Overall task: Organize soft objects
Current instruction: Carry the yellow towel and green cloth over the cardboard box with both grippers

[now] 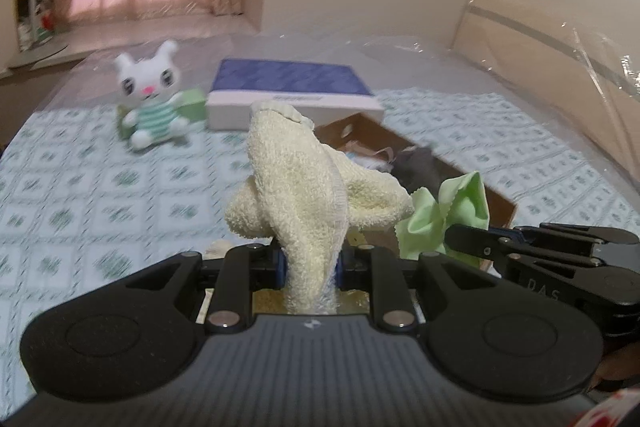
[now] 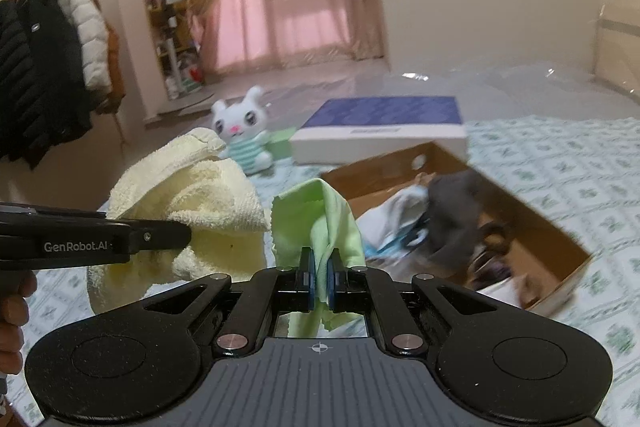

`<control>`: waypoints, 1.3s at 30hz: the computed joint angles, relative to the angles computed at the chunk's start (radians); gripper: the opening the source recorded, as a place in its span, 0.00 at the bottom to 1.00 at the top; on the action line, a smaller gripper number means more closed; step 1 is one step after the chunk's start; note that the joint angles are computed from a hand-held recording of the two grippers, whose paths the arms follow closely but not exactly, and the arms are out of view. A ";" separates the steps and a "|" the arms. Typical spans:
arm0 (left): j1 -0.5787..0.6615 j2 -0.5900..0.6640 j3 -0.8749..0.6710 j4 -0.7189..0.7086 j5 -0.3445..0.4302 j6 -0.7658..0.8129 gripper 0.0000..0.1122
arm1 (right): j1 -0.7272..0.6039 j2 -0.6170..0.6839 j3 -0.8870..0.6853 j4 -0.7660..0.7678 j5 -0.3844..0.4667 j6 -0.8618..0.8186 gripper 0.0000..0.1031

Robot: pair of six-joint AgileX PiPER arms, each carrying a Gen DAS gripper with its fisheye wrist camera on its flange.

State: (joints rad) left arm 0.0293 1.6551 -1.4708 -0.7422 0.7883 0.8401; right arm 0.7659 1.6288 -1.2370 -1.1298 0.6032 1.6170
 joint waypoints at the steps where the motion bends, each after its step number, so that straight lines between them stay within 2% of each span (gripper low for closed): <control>1: -0.020 0.013 -0.024 0.004 -0.002 -0.017 0.17 | -0.015 -0.008 0.002 0.000 -0.003 -0.011 0.06; 7: -0.124 0.113 -0.192 0.035 -0.004 -0.113 0.17 | -0.112 -0.036 -0.005 -0.001 -0.034 -0.067 0.06; 18: -0.261 0.339 -0.530 0.087 0.044 -0.258 0.17 | -0.283 -0.049 -0.019 0.044 -0.089 -0.164 0.06; 29: -0.289 0.616 -0.808 -0.026 0.133 -0.329 0.17 | -0.402 -0.005 0.002 0.108 -0.140 -0.224 0.06; 33: -0.298 0.712 -0.902 0.100 0.136 -0.428 0.17 | -0.423 0.027 0.012 0.162 -0.160 -0.258 0.06; 39: -0.312 0.780 -0.941 0.301 0.072 -0.526 0.17 | -0.436 0.061 0.041 0.210 -0.202 -0.279 0.06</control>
